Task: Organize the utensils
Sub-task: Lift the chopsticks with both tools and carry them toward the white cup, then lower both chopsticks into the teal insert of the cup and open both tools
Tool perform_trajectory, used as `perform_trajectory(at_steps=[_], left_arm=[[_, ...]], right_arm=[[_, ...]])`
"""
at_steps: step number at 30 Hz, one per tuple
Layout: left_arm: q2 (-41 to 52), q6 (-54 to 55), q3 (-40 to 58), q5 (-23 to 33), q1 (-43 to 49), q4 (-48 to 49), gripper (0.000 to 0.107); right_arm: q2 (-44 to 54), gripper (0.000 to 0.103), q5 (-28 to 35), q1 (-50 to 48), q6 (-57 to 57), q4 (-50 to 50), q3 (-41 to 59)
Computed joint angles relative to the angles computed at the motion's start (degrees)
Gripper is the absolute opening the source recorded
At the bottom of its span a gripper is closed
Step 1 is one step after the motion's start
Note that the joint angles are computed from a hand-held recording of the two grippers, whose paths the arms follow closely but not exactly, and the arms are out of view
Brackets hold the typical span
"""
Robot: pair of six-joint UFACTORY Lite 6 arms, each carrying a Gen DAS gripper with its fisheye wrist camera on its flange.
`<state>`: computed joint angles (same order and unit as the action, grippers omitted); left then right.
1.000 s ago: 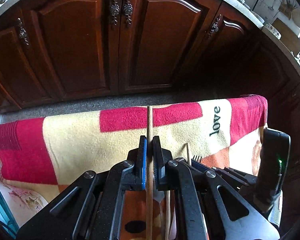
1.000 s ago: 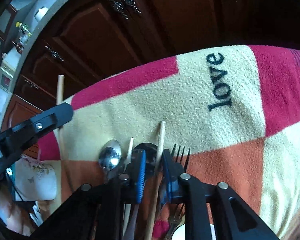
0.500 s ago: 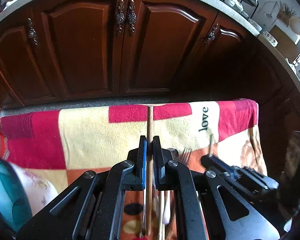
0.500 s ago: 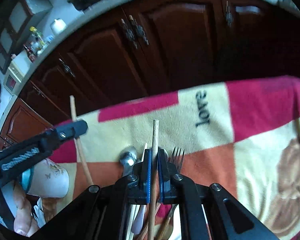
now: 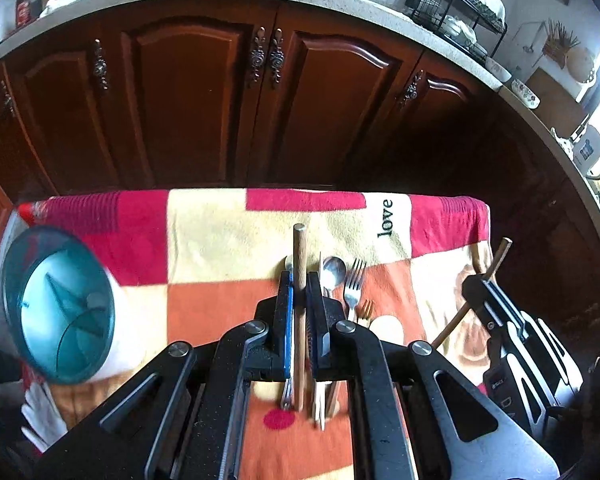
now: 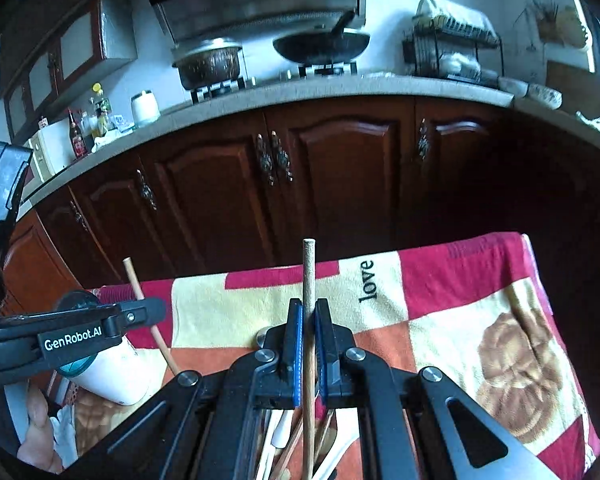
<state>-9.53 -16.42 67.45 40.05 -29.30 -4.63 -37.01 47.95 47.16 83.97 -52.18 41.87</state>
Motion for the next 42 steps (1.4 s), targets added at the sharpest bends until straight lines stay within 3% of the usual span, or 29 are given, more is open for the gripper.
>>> perform_trajectory(at_steps=[6,14,20,29,42], left_arm=[[-7.2,-3.2,-4.4,1.0,0.1,2.9,0.005],[-13.6,-8.6,-6.4,3.5,-2.6,8.7,0.005],[-17.6,-7.4,-3.9,9.0,-1.8,8.3,0.005],[-22.0,3.7,3.9,18.2,10.0,1.9,0.005],[-18.6,33.2,16.5,28.1,44.2,-17.4,0.005]], right_arm=[[-0.4,0.005,13.3,13.0,6.8,-4.7,2.3],[-0.4,0.005,19.7,20.0,8.6,-5.3,4.8],[0.7,0.005,22.6,24.6,9.2,-5.4,8.0],[9.3,0.005,20.6,26.7,7.3,-4.7,18.3],[26.9,0.005,11.3,21.8,-4.7,-1.2,41.3]])
